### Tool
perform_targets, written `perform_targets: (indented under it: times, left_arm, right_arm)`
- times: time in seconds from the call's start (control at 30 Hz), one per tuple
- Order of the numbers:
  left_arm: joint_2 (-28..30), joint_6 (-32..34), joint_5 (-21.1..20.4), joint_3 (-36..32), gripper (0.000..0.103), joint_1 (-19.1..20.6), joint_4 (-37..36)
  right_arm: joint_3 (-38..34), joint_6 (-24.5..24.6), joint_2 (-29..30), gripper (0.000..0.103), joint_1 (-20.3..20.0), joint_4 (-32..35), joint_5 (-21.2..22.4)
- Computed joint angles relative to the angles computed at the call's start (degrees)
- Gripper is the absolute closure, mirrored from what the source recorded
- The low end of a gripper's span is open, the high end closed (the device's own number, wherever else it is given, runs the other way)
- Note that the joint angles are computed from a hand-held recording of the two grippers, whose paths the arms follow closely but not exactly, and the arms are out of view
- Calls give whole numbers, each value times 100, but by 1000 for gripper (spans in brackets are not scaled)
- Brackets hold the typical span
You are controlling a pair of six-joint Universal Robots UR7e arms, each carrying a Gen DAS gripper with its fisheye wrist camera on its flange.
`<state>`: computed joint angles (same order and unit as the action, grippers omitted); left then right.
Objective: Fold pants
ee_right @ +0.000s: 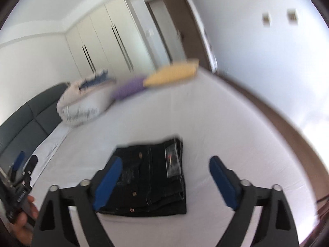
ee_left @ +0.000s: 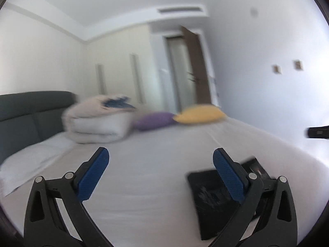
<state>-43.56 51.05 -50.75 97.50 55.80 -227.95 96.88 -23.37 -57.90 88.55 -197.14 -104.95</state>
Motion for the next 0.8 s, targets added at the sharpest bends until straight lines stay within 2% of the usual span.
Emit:
perform_targets:
  times: [0.07, 0.17, 0.33, 0.5, 0.6, 0.7, 0.77, 0.8]
  left_arm:
    - [-74, 513, 145, 230, 0, -235, -780]
    - [-474, 640, -13, 739, 0, -453, -839]
    - [-969, 630, 104, 1180, 0, -805, -894]
    - [-1386, -228, 471, 1468, 0, -1042, -224]
    - [-1502, -396, 716, 1567, 0, -1162, -78]
    - [-1516, -310, 1035, 1697, 0, -1270, 45]
    - [-1322, -163, 1336, 1636, 0, -1261, 60]
    - [-1293, -357, 1469, 1639, 0, -1243, 379]
  right_arm:
    - [236, -302, -136, 0, 181, -685, -90]
    - [406, -764, -272, 0, 492, -1592, -234]
    - [563, -1567, -409, 0, 953, -2889, -346]
    - [711, -1932, -533, 0, 1241, -3324, -426]
    - [746, -2291, -430, 0, 1345, -3794, -469]
    - [894, -2271, -429, 0, 1351, -3800, -470]
    - [918, -2157, -363, 0, 1354, -3748, -661]
    - [898, -2123, -308, 0, 1354, -3709, -822]
